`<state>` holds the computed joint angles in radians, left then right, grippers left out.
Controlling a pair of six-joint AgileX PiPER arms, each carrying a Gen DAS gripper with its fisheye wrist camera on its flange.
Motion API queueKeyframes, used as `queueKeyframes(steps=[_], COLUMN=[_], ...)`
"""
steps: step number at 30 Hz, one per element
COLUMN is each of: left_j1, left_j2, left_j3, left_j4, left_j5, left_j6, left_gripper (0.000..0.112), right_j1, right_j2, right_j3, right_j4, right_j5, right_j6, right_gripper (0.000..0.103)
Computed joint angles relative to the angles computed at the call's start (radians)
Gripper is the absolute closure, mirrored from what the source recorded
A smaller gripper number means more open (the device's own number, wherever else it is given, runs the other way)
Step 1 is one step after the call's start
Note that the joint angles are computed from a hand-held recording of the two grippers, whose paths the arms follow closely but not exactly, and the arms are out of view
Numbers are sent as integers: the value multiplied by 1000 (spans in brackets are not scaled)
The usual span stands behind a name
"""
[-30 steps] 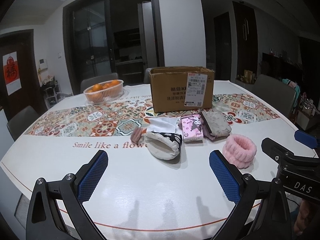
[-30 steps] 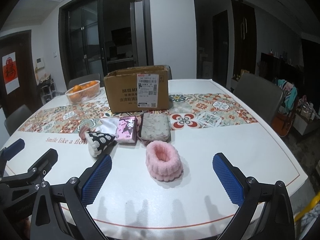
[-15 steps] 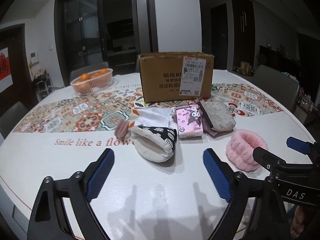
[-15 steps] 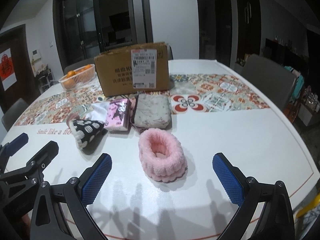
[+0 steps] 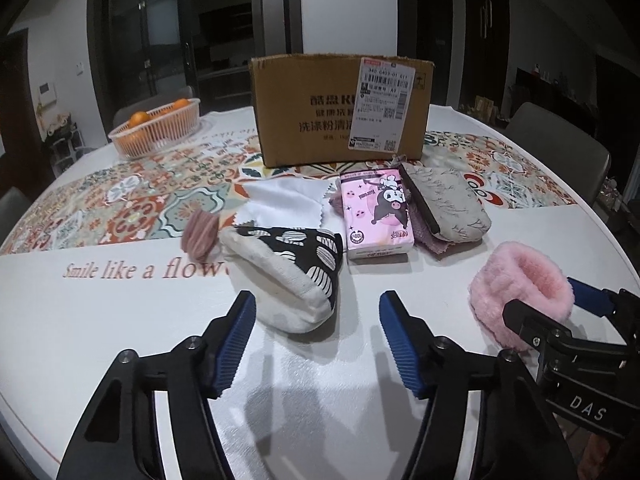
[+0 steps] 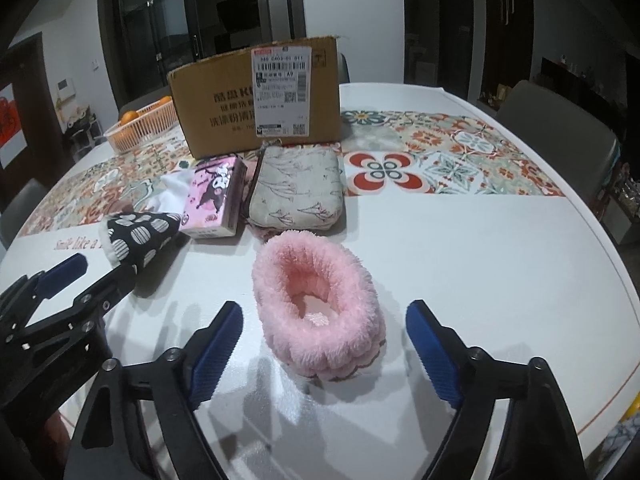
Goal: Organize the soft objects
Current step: 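Grasp the patterned slipper with the left tool while the right tool grasps the pink headband, then lift the slipper and headband and carry both over the cardboard box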
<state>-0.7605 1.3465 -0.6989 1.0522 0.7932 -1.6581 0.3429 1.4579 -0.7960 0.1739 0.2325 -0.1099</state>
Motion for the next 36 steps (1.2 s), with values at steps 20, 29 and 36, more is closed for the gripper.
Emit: queueKeyframes(steps=[20,29,36], left_j1=[29,-35,-54], left_j2=[-20,-113,-163], left_j3=[14,14,-19], left_j4=[36,42,66], left_j5=[-84,-8,42], left_j6=[14,14,49], left_gripper=[98,98,98], right_j1=[0,3,26], right_j2=[-6,-89,-144], right_j3=[1,15,-3], right_j4=[168,272,278], right_j5=[-5,-7,-20], right_j6=[-189,-283,-286], right_gripper=[72,72,72])
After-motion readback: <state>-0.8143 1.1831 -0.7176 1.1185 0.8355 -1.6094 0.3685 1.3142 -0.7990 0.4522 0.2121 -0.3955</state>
